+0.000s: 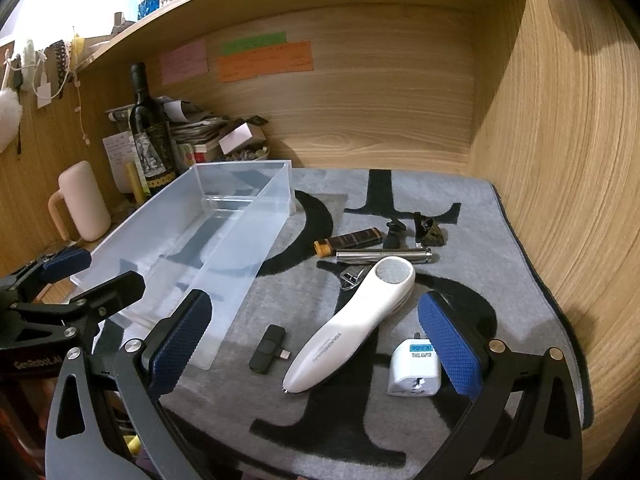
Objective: Organize rigid objects
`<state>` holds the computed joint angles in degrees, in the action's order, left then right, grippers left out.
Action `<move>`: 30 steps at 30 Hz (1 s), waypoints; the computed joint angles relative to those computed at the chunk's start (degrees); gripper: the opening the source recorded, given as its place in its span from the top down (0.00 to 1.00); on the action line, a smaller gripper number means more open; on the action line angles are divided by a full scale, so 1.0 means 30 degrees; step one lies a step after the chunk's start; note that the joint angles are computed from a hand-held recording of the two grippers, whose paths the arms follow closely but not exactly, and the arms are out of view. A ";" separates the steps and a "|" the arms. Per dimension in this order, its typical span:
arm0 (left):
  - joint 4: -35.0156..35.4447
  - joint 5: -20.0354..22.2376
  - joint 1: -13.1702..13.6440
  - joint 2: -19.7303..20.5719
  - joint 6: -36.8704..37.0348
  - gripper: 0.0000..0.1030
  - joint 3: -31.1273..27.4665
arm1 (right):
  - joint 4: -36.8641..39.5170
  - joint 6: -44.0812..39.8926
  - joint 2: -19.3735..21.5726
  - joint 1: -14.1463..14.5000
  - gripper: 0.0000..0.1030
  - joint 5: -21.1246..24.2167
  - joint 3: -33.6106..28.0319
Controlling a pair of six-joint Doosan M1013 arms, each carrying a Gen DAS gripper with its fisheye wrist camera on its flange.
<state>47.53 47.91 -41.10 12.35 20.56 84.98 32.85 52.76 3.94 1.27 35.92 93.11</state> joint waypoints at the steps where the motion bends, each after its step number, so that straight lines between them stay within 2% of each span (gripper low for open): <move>1: 0.0036 0.0011 -0.0011 0.0008 -0.0019 0.00 0.0002 | 0.0020 -0.0014 -0.0008 -0.0003 0.00 0.0001 0.0005; 30: -0.0018 0.0012 0.0026 0.0124 0.0207 0.00 -0.0090 | 0.0029 0.0032 0.0033 0.0035 0.00 0.0040 -0.0080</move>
<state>47.48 47.94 -41.02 12.72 21.18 84.71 32.94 52.86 4.04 1.37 36.04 92.87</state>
